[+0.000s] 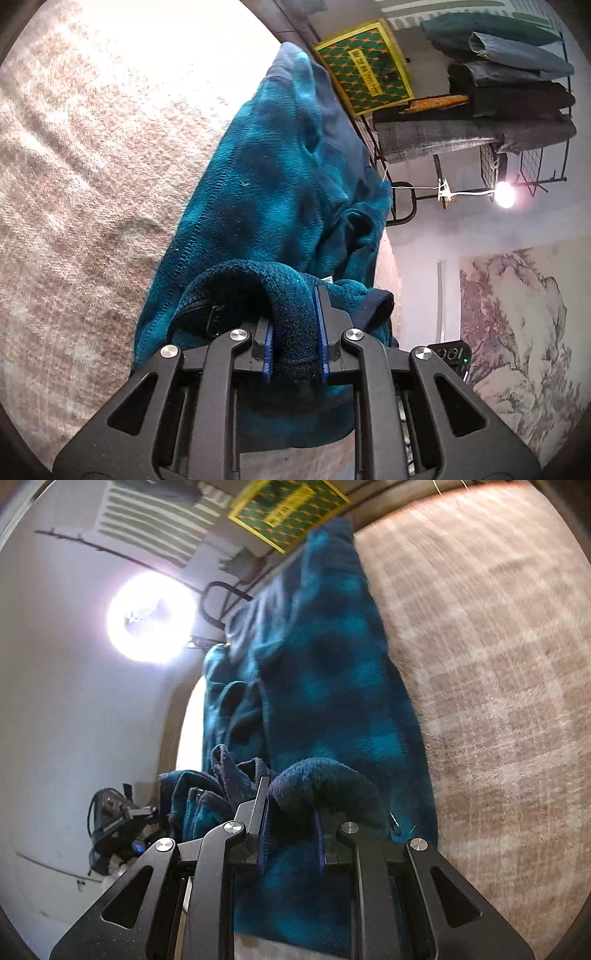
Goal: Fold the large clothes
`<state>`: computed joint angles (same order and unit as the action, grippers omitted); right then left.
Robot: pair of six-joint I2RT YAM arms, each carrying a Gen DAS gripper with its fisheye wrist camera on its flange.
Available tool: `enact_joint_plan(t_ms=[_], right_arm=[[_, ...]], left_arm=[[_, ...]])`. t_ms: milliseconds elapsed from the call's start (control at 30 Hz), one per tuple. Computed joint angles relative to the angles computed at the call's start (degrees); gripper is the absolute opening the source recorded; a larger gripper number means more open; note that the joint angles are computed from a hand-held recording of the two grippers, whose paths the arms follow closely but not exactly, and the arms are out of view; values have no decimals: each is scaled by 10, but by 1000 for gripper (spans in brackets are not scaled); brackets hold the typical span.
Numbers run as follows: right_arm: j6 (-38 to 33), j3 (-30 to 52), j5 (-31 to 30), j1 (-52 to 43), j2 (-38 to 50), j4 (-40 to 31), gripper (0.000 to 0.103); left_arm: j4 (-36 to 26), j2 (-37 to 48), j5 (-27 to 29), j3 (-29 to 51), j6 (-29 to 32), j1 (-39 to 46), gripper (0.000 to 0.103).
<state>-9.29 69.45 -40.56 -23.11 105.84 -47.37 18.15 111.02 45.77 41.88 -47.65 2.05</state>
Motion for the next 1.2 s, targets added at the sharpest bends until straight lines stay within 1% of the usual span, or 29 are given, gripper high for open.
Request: enact_joint_plan(t_ms=[67,100,133,167,200,267,333,367,467,500,567,633,700,767,800,833,867,900,933,967,1000,1033,1067,1133,1200], right_arm=[[2,23,1,5,18,-16,19],[-1,33,-1,6,21,-29,24],[-8,42,-4,5,21,-43,28],[-16,51,-9,4,22,-54,30],[-24,57,-14,2,19,-65,34],[-39,62,-31,-9,8,-74,57],[-58,66,-56,-28,-3,-84,62],[-75,77,-71,-41,0,-103,62],[-99,78,-73,-68,-16,-121,62],[-111,71,-56,-69,-28,-122,62],[-161,42,-21,-80,-59,-134,62],[-195,3,9,-85,-76,-124,62],[-198,-30,32,-84,-81,-103,62],[-195,-55,46,-82,-75,-87,63],[-192,-68,50,-80,-77,-76,63],[-192,-80,51,-77,-83,-64,56],[-194,-90,59,-71,-94,-55,39],[-202,-95,72,-66,-111,-56,34],[-215,-97,74,-68,-123,-61,24],[-238,-91,61,-78,-131,-79,16],[-251,-89,54,-86,-136,-88,15],[-251,-95,62,-89,-146,-74,15],[-244,-103,77,-82,-151,-54,15],[-223,-116,116,-62,-144,-20,15],[-216,-117,137,-48,-148,-13,15]], left_arm=[[-12,2,7,7,5,3,21],[-13,0,18,8,6,9,26],[-18,-2,24,10,7,13,33],[-26,-5,36,11,7,20,36],[-31,-11,48,10,3,29,42],[-31,-25,64,2,-5,46,49],[-20,-50,64,-16,-5,66,73],[-19,-63,61,-22,-4,75,75],[-37,-77,73,-20,17,98,75],[-65,-94,56,-20,57,99,75],[-109,-117,24,-22,130,92,75],[-147,-121,-4,-24,194,78,75],[-155,-108,-33,-28,221,54,75],[-147,-83,-50,-29,230,30,75],[-144,-69,-61,-25,237,12,67],[-147,-58,-69,-19,245,-1,46],[-162,-50,-80,-9,254,-14,36],[-168,-49,-84,-6,253,-21,30],[-166,-52,-73,-9,248,-17,24],[-163,-58,-47,-12,243,-3,23],[-167,-60,-44,-9,244,4,22],[-174,-56,-58,-2,253,6,22],[-185,-39,-93,16,270,0,22],[-190,2,-106,39,264,-6,31],[-182,7,-122,38,269,-12,37]])
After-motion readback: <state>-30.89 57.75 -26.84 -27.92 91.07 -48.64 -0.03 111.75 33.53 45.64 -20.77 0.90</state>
